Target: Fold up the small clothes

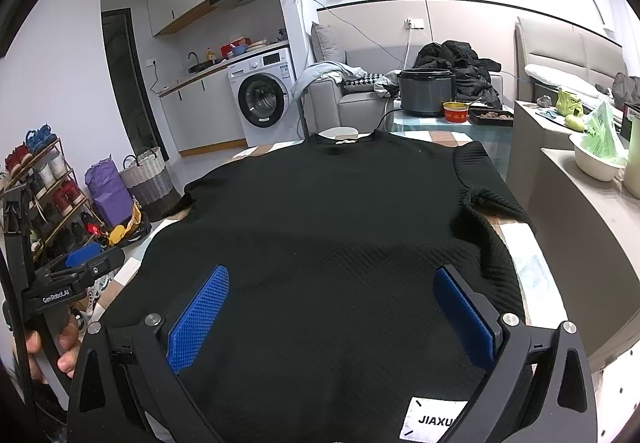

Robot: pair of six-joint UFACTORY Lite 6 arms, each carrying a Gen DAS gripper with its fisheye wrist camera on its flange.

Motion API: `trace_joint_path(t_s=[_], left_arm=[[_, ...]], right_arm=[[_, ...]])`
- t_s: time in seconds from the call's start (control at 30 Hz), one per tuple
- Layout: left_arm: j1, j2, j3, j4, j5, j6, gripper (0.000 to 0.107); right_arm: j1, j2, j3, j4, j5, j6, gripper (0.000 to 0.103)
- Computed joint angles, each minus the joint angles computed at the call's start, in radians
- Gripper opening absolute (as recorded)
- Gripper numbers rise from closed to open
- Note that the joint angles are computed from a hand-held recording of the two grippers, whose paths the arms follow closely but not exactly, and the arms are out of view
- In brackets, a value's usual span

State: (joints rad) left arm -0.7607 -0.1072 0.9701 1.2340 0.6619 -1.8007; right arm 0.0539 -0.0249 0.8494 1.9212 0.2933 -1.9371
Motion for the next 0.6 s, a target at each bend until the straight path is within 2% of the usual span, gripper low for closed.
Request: trace_joint_path(t_s=[0.6], left_arm=[[-0.01, 0.01, 0.003, 0.003, 0.008, -0.01, 0.102]], right_arm=[[-0.008, -0.001, -0.008, 0.016, 0.008, -0.017, 0.103]])
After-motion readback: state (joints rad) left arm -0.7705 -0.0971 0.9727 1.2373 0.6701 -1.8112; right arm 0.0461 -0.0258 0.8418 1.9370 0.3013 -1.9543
